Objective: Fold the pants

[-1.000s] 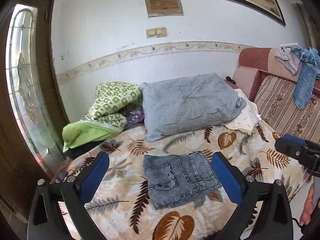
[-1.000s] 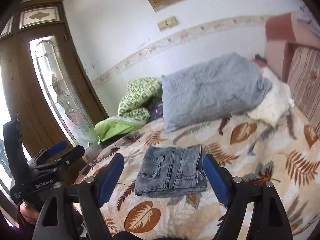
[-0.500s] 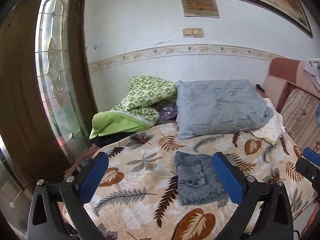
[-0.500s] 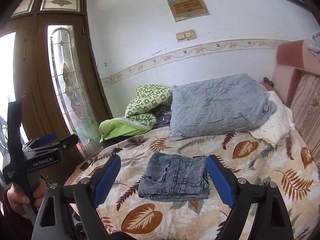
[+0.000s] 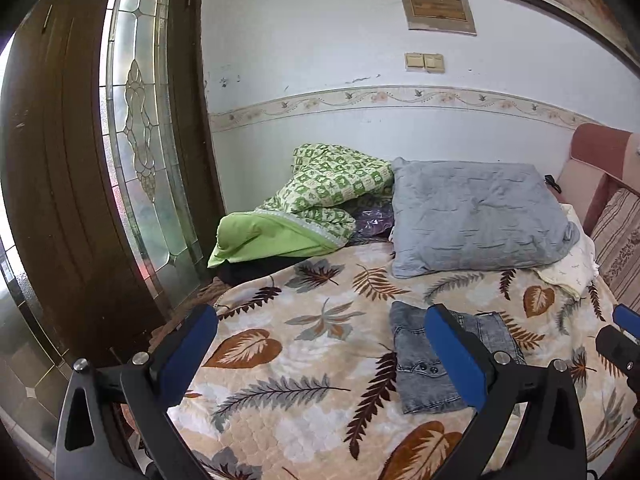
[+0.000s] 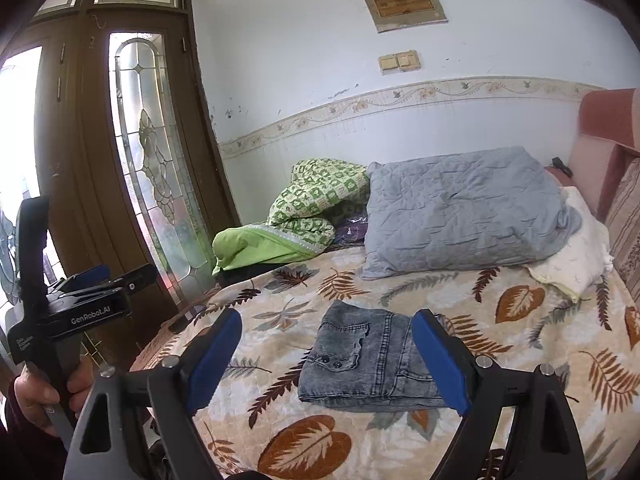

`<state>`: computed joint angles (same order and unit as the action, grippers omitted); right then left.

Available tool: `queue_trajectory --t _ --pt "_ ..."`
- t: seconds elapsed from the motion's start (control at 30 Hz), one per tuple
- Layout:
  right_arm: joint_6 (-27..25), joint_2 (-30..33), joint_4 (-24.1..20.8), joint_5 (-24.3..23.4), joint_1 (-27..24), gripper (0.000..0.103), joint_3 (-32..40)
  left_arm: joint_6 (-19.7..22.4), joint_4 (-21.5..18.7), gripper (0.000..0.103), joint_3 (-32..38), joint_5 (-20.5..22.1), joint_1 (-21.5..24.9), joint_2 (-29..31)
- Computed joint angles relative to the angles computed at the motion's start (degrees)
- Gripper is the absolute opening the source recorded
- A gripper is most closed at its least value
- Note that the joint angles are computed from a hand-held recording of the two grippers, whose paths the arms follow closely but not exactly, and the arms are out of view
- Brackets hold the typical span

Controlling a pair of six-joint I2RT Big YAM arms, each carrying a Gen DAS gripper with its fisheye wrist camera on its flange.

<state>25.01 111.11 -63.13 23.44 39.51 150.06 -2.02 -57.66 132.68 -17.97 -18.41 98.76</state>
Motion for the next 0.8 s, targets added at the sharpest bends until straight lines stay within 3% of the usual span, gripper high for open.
queue_trajectory --t 0.3,0.8 --pt "-0.73 4.32 -4.45 -1.25 0.03 0.089 6.31 0.32 0.45 0.103 -0.53 0.56 0.45 -0.28" --pt "-0.23 5.74 -6.19 -1.81 0.03 0.089 9.18 -0.13 2.0 0.103 -2.82 -0.3 1.29 -1.35"
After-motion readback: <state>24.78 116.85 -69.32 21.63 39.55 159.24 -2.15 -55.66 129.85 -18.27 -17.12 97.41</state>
